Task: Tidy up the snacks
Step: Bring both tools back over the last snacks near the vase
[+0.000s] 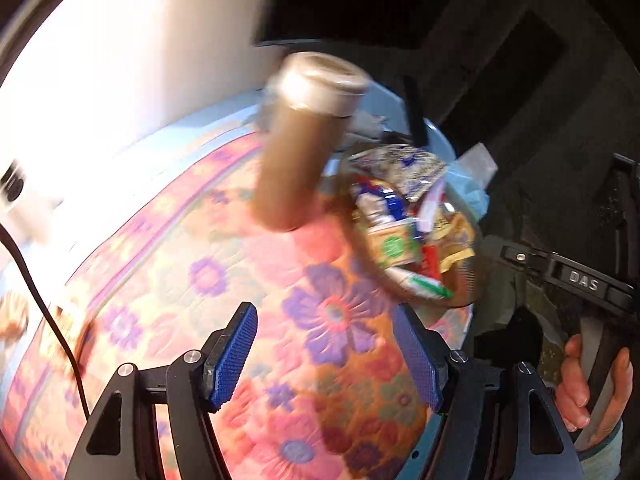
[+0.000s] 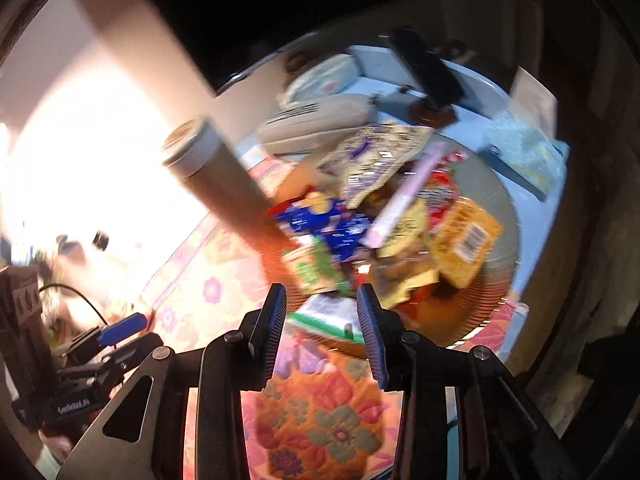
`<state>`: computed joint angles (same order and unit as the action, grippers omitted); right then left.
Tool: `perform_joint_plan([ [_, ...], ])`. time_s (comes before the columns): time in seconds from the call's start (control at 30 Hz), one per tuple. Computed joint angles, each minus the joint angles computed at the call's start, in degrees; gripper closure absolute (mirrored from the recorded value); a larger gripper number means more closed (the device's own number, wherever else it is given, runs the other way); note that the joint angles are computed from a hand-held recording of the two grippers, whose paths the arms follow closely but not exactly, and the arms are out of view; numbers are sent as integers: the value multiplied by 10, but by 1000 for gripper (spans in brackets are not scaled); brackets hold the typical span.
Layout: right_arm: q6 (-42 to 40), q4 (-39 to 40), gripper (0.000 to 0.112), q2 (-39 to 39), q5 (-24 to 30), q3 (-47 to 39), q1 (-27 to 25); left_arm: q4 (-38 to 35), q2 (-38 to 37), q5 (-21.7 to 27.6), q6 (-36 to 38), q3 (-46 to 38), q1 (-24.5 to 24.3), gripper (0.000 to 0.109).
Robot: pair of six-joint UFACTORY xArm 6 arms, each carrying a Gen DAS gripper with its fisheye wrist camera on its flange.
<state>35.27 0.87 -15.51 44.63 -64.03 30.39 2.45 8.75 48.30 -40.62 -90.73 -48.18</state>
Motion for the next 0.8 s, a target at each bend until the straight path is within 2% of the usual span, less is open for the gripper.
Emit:
perform_joint_plan([
  [0.23,-70,45,76,69,-10,-69,62,37,-137,-10,-105,170,30,41],
  [0.47,-167,149,75,198,17,-187,119,65,-283,-9,-229,333,94,41],
  [0.53,-192,205,72,238,24,-221,130,74,-320,-12,-263,371,118,36],
  [0.6,-197,249,55,268,27,-246,142,93,-355,-16,-303,408,145,21],
  [0.73,-180,296,54,344,41,-325,156,104,-388,-52,-371,454,202,16],
  [0.8,-160,285,54,376,52,-363,161,85,-397,-102,-404,486,239,16],
])
